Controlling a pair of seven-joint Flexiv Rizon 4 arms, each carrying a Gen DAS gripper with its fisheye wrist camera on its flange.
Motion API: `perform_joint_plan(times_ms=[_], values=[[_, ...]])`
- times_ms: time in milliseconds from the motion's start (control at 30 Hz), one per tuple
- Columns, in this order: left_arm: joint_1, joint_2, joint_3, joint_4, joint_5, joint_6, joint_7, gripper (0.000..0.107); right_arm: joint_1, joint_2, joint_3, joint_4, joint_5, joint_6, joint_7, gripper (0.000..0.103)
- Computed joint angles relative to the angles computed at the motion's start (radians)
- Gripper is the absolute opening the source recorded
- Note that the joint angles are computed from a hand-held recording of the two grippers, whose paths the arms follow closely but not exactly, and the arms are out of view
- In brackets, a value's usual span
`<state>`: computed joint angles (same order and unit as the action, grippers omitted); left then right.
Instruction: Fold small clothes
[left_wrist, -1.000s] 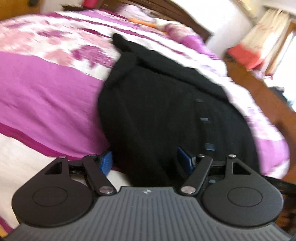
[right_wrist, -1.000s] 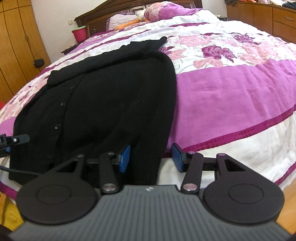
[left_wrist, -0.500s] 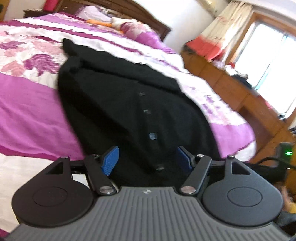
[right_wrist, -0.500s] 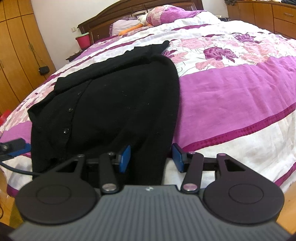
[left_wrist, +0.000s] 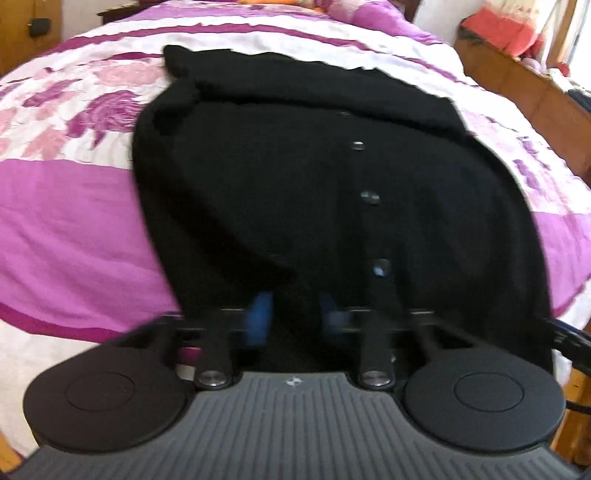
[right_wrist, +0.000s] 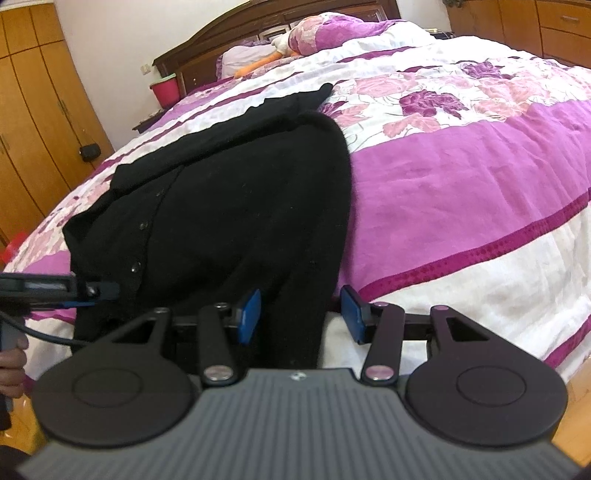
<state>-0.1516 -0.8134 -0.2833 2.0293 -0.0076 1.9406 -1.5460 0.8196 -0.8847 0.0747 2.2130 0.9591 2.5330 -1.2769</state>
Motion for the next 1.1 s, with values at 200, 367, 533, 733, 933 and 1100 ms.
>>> perform_joint_plan(times_ms=[200, 367, 533, 733, 933, 1100], values=[[0.227, 0.018, -0.133, 0.144, 0.124, 0.128, -0.103, 0.007, -0.013, -0.008, 0.024, 0.03, 0.001, 0.055, 0.038, 0.05], [0.315, 0.05, -0.118, 0.229, 0.197, 0.162, -0.184, 0.007, -0.009, -0.013, 0.026, 0.032, 0.017, 0.063, 0.028, 0.05], [0.377, 0.028, -0.146, 0.23, 0.267, 0.154, -0.204, 0.008, -0.037, -0.007, 0.046, 0.045, -0.022, 0.062, 0.071, 0.051], [0.375, 0.001, -0.158, 0.209, 0.301, 0.16, -0.187, 0.041, -0.035, 0.0, 0.038, 0.065, -0.071, 0.017, 0.099, 0.052], [0.336, -0.042, -0.146, 0.168, 0.315, 0.165, -0.141, 0.061, -0.051, -0.019, 0.045, 0.087, -0.131, 0.037, 0.174, 0.052], [0.325, -0.049, -0.135, 0.166, 0.306, 0.19, -0.132, 0.039, -0.042, -0.019, 0.04, 0.11, -0.162, 0.038, 0.211, 0.052]])
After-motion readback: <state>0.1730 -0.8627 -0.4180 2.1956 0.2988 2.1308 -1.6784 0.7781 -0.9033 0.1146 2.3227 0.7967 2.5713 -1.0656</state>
